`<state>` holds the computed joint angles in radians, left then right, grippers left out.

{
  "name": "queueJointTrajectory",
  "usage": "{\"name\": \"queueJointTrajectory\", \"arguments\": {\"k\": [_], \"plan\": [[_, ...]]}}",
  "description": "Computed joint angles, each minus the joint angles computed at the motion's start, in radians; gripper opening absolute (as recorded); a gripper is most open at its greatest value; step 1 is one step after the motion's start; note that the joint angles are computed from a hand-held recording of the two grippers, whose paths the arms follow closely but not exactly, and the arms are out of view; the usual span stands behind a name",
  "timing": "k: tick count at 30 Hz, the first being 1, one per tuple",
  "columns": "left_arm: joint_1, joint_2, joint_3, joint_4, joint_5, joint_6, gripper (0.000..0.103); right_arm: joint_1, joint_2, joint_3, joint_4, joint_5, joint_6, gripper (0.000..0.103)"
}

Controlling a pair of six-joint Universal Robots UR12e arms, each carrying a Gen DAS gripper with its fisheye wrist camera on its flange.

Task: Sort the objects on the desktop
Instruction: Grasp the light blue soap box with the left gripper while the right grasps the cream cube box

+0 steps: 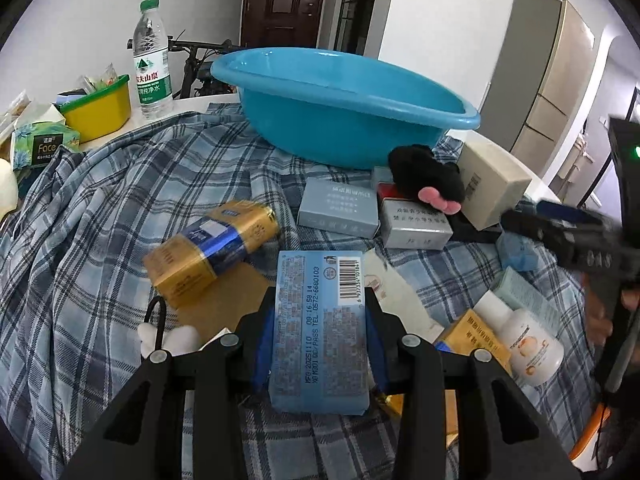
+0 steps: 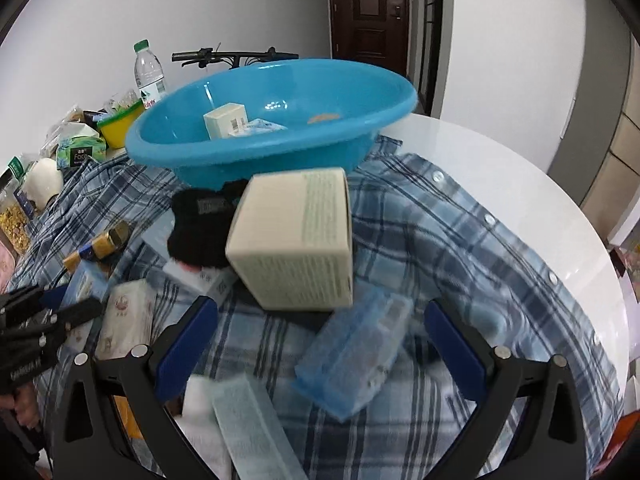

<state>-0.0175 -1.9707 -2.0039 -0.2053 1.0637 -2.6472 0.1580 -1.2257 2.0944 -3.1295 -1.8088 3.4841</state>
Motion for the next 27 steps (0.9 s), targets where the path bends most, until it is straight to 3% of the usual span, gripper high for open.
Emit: {"name": "queueJointTrajectory", "arguments": {"k": [14,17,24,27], "plan": [[-0.002,-0.001,-0.001,0.014,0.014,-0.010,0.041,-0.034,0.042,-0.066,0.074,0.041,-0.009,0.098],[-0.006,-0.005,0.004,0.016,0.024,-0.017,0.041,-0.031,0.044,-0.068,0.074,0.046,-0.025,0.091],[-0.009,-0.008,0.009,0.012,0.028,-0.025,0.041,-0.028,0.043,-0.062,0.057,0.065,-0.037,0.058],[-0.008,-0.009,0.012,0.010,0.027,-0.031,0.041,-0.023,0.037,-0.052,0.048,0.063,-0.045,0.057]]}}
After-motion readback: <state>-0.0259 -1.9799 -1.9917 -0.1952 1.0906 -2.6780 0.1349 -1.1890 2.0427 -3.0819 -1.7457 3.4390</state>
